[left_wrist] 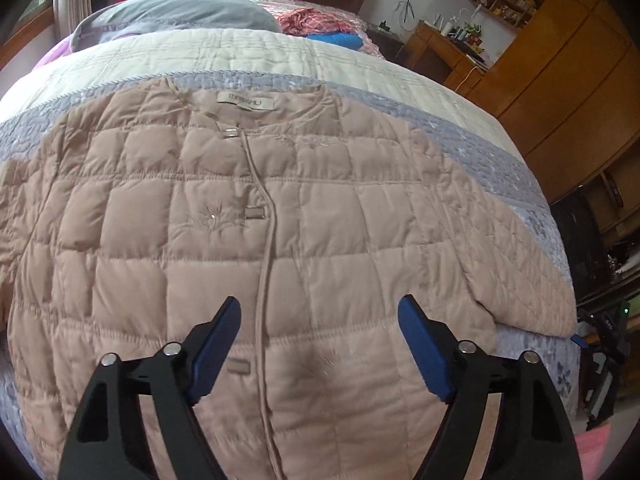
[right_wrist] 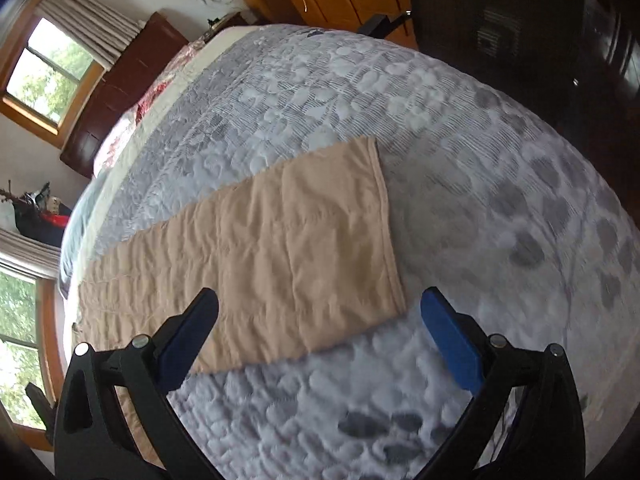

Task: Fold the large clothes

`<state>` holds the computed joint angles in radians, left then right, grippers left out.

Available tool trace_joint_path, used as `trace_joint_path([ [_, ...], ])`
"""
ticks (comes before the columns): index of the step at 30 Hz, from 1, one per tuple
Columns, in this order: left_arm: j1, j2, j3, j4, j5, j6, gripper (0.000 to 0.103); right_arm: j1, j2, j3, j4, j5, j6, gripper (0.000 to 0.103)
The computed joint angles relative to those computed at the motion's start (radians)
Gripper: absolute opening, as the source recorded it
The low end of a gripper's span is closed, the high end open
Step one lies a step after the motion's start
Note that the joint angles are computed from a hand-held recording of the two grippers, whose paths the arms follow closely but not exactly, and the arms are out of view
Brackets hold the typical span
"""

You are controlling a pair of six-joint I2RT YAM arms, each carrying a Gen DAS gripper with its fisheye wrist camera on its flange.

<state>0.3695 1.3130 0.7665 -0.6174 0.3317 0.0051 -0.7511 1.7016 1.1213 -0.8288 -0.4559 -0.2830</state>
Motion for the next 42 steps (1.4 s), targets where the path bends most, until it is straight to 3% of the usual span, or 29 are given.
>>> trace_joint_path([
  [6,0.029,0.071,-0.025,0.058,-0.009,0.019,0.068,0.045,0.102,0.043,0.077,0.066,0.06,0.098],
  [7,0.03,0.068,-0.036,0.071,-0.019,0.023,0.066,0.055,0.104,0.044,0.091,0.072,0.065,0.093],
  [9,0.034,0.06,-0.045,0.085,-0.03,0.034,0.065,0.084,0.086,0.034,0.109,0.115,0.047,0.069],
  [11,0.047,0.043,-0.053,0.085,-0.031,0.043,0.065,0.091,0.096,0.057,0.075,0.08,0.017,0.028],
  [13,0.067,0.018,-0.06,0.072,-0.023,0.059,0.065,0.092,0.091,0.072,0.032,0.021,-0.014,0.012],
  [17,0.117,-0.023,-0.071,0.04,-0.009,0.107,0.065,0.068,0.03,0.048,0.017,-0.118,-0.075,0.01],
  [19,0.131,-0.019,-0.079,0.048,-0.016,0.12,0.065,0.068,0.029,0.032,0.046,-0.102,-0.06,0.01],
  [22,0.147,0.017,-0.088,0.081,-0.015,0.126,0.065,0.081,0.096,0.014,0.12,0.031,0.014,0.01],
  [26,0.162,0.029,-0.115,0.128,-0.01,0.147,0.065,0.031,0.127,0.015,0.131,-0.063,0.057,0.009],
  [29,0.165,0.017,-0.12,0.129,-0.005,0.15,0.065,0.044,0.035,-0.018,0.119,-0.044,0.081,0.009],
  [32,0.184,0.022,-0.109,0.116,0.021,0.15,0.065,0.076,-0.086,-0.056,0.057,-0.169,0.065,0.009],
  [35,0.202,0.018,-0.102,0.105,0.027,0.15,0.065,0.215,-0.238,-0.099,0.024,-0.196,0.082,0.008],
  [39,0.238,-0.002,-0.093,0.082,0.028,0.171,0.065,0.557,-0.367,-0.145,0.076,-0.107,0.218,0.008],
  [42,0.253,-0.02,-0.094,0.094,-0.001,0.172,0.065,0.81,-0.368,-0.152,0.139,-0.025,0.33,0.008],
])
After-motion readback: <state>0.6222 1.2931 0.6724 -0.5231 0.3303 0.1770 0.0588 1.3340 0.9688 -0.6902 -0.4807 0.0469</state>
